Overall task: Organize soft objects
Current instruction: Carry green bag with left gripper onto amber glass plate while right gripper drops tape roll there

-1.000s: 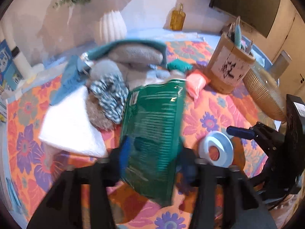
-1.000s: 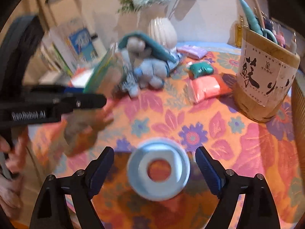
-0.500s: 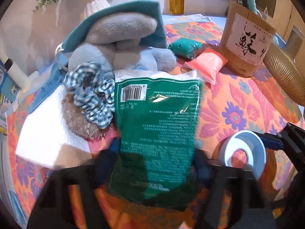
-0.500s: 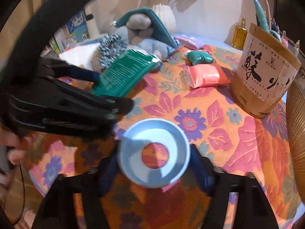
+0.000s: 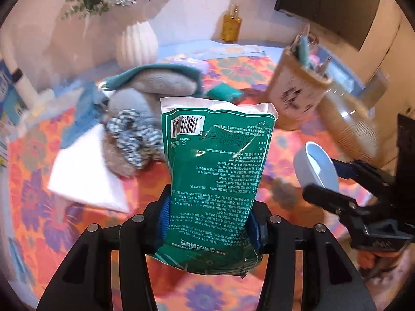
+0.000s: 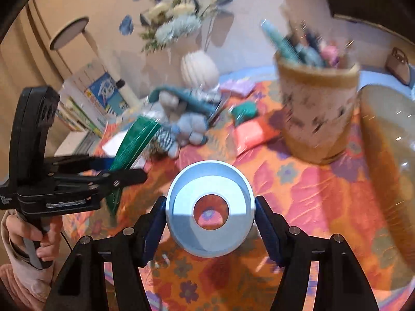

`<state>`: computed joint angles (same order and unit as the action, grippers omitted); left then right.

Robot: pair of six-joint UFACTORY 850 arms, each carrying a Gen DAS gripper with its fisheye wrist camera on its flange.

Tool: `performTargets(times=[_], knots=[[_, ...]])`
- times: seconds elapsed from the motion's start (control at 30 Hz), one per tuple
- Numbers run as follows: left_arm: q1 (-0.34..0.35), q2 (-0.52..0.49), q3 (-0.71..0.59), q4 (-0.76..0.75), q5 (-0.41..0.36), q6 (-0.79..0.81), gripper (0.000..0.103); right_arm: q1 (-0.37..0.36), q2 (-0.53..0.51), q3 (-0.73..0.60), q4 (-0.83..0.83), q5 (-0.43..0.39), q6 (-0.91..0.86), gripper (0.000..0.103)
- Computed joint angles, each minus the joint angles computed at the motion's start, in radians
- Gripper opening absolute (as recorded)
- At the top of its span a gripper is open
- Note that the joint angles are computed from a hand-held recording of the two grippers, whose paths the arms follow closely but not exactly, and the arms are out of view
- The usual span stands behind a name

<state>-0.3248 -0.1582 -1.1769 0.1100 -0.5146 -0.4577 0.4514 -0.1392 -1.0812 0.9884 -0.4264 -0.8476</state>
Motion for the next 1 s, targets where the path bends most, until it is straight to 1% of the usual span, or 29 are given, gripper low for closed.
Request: performTargets(times=[0.03, 0.13, 0.27, 0.37, 0.47, 0.53, 0.6, 0.73, 0.83, 0.93, 0.97, 1.0], knots=[[-0.003, 0.004, -0.009, -0.002, -0.011, 0.011, 0.047, -0.008, 0.015, 0.001, -0.020, -0.002, 0.008, 0.065], [-0.038, -0.021, -0.069, 0.086, -0.050, -0.049, 0.048, -0.046, 0.036, -0.024, -0.090, -0.019, 0.059, 0.066], [-0.060, -0.074, -0.163, 0.018, -0.068, 0.029, 0.049, -0.096, 0.039, -0.061, -0.180, -0.053, 0.153, 0.066], [-0.071, -0.134, -0.248, -0.126, -0.078, 0.164, 0.050, -0.155, 0.034, -0.086, -0.220, -0.096, 0.194, 0.066], [-0.113, -0.201, -0.347, -0.147, -0.092, 0.208, 0.050, -0.206, 0.027, -0.111, -0.287, -0.122, 0.247, 0.066], [-0.129, -0.246, -0.407, -0.215, -0.102, 0.277, 0.050, -0.244, 0.027, -0.122, -0.333, -0.124, 0.295, 0.066], [-0.152, -0.305, -0.491, -0.245, -0.119, 0.318, 0.050, -0.286, 0.025, -0.129, -0.333, -0.132, 0.299, 0.066], [-0.189, -0.429, -0.661, -0.278, -0.164, 0.362, 0.052, -0.343, 0.000, -0.150, -0.355, -0.151, 0.346, 0.066], [-0.210, -0.517, -0.781, -0.268, -0.198, 0.359, 0.052, -0.380, -0.017, -0.157, -0.359, -0.162, 0.367, 0.066], [-0.213, -0.590, -0.871, -0.301, -0.230, 0.375, 0.056, -0.400, -0.039, -0.170, -0.364, -0.176, 0.394, 0.067], [-0.209, -0.605, -0.883, -0.324, -0.234, 0.389, 0.066, -0.405, -0.048, -0.176, -0.390, -0.176, 0.428, 0.068], [-0.209, -0.617, -0.897, -0.324, -0.239, 0.385, 0.082, -0.409, -0.058, -0.183, -0.413, -0.177, 0.465, 0.068]])
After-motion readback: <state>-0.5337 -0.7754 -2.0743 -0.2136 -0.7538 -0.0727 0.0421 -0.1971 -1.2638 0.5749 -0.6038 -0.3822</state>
